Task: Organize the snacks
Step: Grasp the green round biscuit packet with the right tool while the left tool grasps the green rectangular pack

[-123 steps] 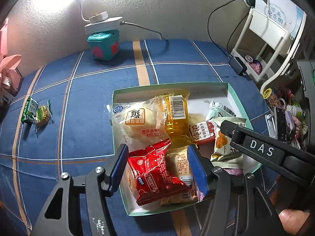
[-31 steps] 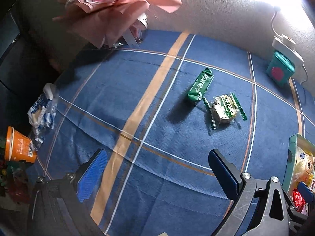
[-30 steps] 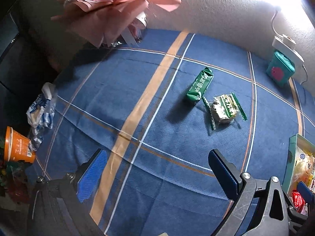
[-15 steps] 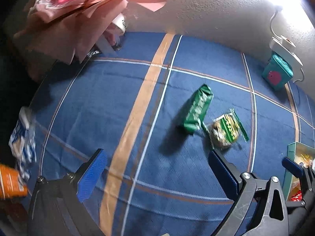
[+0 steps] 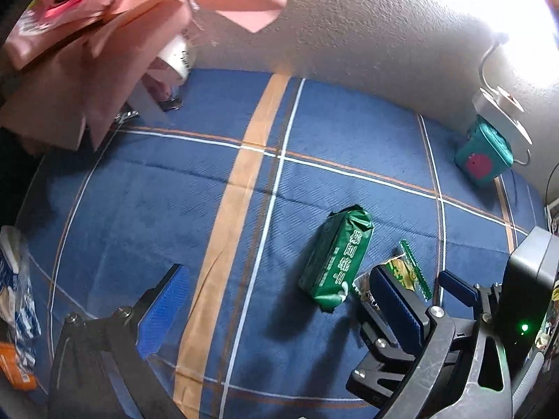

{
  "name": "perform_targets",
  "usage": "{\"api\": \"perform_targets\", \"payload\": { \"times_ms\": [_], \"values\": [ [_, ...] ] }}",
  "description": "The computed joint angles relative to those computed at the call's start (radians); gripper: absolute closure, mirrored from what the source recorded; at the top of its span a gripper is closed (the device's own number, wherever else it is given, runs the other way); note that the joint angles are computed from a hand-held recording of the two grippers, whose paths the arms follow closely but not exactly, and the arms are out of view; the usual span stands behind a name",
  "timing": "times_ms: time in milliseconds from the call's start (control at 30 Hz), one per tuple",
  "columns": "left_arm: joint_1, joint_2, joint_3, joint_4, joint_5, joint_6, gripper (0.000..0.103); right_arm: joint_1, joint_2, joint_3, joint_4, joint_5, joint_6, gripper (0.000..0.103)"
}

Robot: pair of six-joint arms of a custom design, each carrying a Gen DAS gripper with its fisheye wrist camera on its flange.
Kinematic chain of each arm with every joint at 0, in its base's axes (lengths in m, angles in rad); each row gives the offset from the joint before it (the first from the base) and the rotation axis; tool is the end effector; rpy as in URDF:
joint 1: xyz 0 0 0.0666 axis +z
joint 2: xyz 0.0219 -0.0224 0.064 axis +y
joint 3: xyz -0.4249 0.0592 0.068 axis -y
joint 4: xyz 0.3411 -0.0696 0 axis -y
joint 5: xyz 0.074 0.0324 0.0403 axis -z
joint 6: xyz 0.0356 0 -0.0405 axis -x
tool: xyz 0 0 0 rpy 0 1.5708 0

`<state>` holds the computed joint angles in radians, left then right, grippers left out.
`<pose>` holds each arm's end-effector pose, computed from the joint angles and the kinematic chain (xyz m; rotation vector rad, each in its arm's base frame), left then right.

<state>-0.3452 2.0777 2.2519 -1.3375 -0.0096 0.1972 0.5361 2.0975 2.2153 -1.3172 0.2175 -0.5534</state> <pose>0.6275 -0.2257 0.4275 0.2001 2.7358 -0.1391 0.5821 0.3365 0.4024 0.0791 2.7127 0.0108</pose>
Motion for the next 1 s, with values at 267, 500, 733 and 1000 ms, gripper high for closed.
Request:
{"api": "perform_targets", "payload": {
  "times_ms": [267,500,733,1000],
  "values": [
    [-0.024,0.045,0.045,-0.009,0.027,-0.018,0.003,-0.020,-0.017,-0.029,0.037,0.011,0.013,0.027],
    [-0.040,0.076,0.081,-0.029,0.039,-0.013,0.039,-0.038,-0.054,-0.080,0.057,0.013,0.006,0.042],
    [-0.046,0.067,0.061,-0.021,0.042,0.016,0.075,-0.044,-0.070,-0.095,0.044,0.011,0.000,0.047],
    [-0.066,-0.002,-0.008,0.018,0.028,0.089,0.078,-0.032,-0.134,-0.164,0.048,0.005,-0.043,0.047]
  ]
}}
